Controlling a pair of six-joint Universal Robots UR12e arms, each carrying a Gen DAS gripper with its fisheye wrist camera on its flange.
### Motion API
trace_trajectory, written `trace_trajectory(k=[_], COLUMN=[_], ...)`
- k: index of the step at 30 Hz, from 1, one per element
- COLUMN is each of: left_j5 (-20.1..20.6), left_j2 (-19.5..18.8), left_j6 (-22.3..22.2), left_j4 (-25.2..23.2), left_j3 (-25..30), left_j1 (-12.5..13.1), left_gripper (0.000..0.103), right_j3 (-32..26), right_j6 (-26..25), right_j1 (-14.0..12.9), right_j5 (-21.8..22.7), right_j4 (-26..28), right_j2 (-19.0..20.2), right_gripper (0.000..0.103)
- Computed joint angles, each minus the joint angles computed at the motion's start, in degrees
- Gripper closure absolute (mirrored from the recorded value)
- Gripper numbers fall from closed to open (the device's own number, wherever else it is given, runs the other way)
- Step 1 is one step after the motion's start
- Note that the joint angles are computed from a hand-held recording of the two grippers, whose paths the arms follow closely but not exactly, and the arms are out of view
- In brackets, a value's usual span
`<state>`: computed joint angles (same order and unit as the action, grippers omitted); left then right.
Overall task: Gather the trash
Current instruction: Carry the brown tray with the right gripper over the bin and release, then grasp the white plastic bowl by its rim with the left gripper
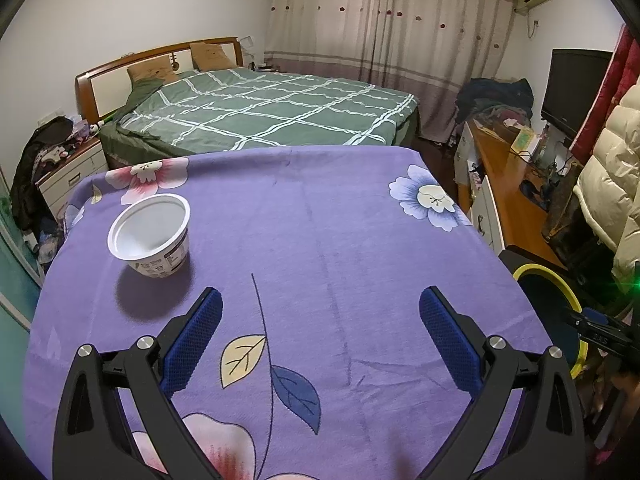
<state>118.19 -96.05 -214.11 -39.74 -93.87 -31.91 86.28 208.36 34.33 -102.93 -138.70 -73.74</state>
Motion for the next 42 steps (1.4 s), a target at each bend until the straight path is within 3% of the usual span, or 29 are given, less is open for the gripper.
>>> trace_trajectory(k=[8,14,23,27,36,42], left_j5=[2.1,1.7,-2.4,-1.8,-0.1,0.5], left_j2=[2.4,4.8,4.1,2.8,0.8,0.3], left_j6=[-5.4,-11.4,-10.9,-11.6,-12.0,-11.7], left_j4=[-4.4,-7.9,-7.7,-8.7,-11.0,-8.8], left_j3=[-2.7,-5.5,-5.6,-4.5,-3.0,-3.3], left_j1=[1.6,5.0,10.0,11.4,12.5,12.6], left_gripper=[0.006,0.006,0.006,0.006,0.007,0.012], right_j3=[-1.4,-3.2,-7.8,-9.1,-10.2,-10.2], right_j6=[-0.8,-2.2,-4.9,-5.6,-6.0,-5.9], right_j1=[0.7,1.6,3.1,3.3,3.5,3.2], right_j5=[2.0,3.6,6.0,7.3,8.5,9.2], right_j4=[-1.4,-3.3,-3.4,-3.1,-2.5,-2.0], right_j2=[0.9,2.0,5.1,6.1,7.2,7.4], right_gripper=[0.023,0.023,0.022,0.022,0.022,0.022])
